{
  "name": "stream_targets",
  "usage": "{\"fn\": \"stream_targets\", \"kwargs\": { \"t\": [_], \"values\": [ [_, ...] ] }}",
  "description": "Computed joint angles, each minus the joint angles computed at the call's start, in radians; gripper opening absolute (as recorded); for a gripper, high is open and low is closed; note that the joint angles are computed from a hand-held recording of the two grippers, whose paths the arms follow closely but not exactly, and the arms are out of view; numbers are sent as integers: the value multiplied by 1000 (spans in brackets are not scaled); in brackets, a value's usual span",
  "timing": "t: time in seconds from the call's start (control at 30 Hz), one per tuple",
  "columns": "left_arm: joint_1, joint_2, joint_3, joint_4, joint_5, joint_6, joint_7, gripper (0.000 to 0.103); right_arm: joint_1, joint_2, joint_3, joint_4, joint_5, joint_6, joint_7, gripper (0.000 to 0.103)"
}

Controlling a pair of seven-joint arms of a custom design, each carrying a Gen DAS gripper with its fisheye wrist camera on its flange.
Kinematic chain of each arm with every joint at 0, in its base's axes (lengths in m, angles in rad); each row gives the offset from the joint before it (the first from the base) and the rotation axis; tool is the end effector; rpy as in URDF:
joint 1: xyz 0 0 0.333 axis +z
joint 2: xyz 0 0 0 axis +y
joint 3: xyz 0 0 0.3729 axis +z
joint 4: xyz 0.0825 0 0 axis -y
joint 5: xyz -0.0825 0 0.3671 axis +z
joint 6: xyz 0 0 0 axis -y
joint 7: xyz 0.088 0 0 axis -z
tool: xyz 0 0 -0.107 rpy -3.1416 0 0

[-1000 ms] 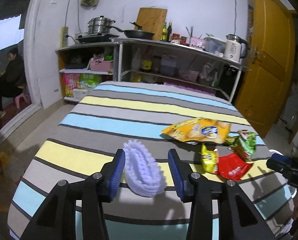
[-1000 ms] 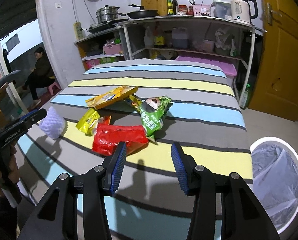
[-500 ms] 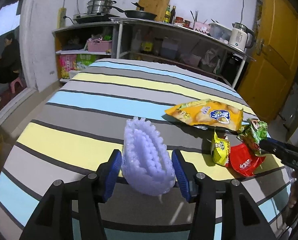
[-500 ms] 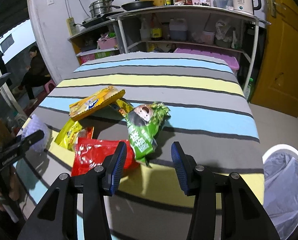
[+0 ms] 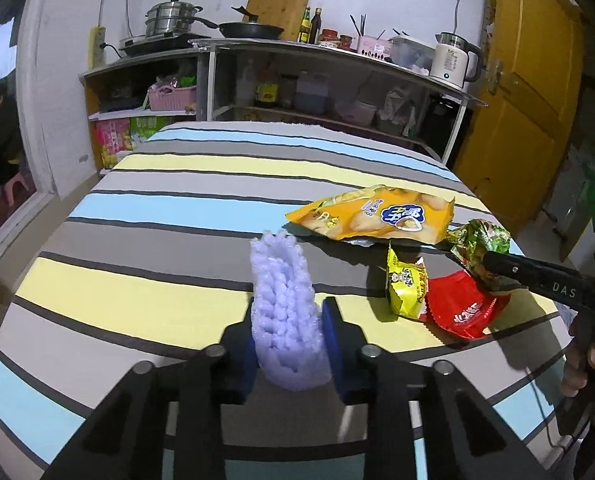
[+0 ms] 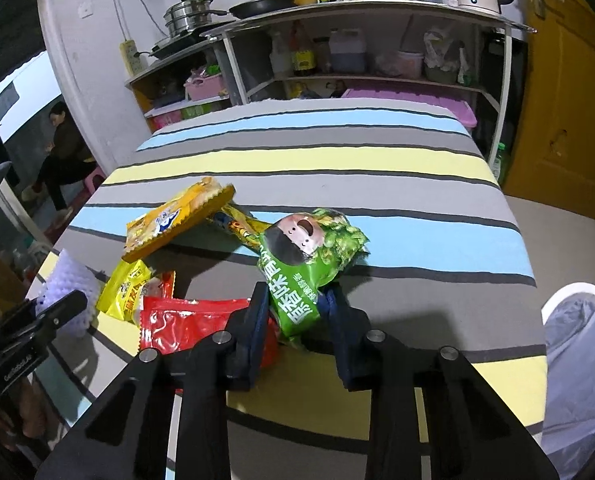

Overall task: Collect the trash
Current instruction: 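Carry the foam sleeve and green packet over the bin and open both grippers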

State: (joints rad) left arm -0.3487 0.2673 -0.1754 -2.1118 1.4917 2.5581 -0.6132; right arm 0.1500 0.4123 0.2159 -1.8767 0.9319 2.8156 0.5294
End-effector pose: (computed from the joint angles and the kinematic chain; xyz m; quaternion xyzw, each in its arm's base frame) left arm 0.5037 -0.3019 0.3665 -0.7653 0.4923 -0.2851 0.3012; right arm 0.6471 0.1866 0.4011 -0.8120 0.4575 -0.0767 0.3542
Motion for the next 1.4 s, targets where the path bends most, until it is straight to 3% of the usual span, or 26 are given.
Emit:
{"fn": "stream_targets", "kwargs": {
  "t": [0.23, 0.53, 0.93, 1.4],
  "values": [
    [-20, -17, -14, 2, -3, -25, 10, 27, -35, -52, 23, -47, 129, 5, -116, 26],
    [-70, -17, -40, 62, 1, -65, 54, 27, -30, -174, -40, -145, 324, -45, -285, 26],
    [-133, 57, -33, 204, 15, -7, 136, 27, -15, -315, -159, -262, 457, -87, -421, 26],
    [-208, 192, 20, 422, -35, 92, 300, 27, -48, -338, -213, -285, 501, -68, -441, 26]
  ]
}}
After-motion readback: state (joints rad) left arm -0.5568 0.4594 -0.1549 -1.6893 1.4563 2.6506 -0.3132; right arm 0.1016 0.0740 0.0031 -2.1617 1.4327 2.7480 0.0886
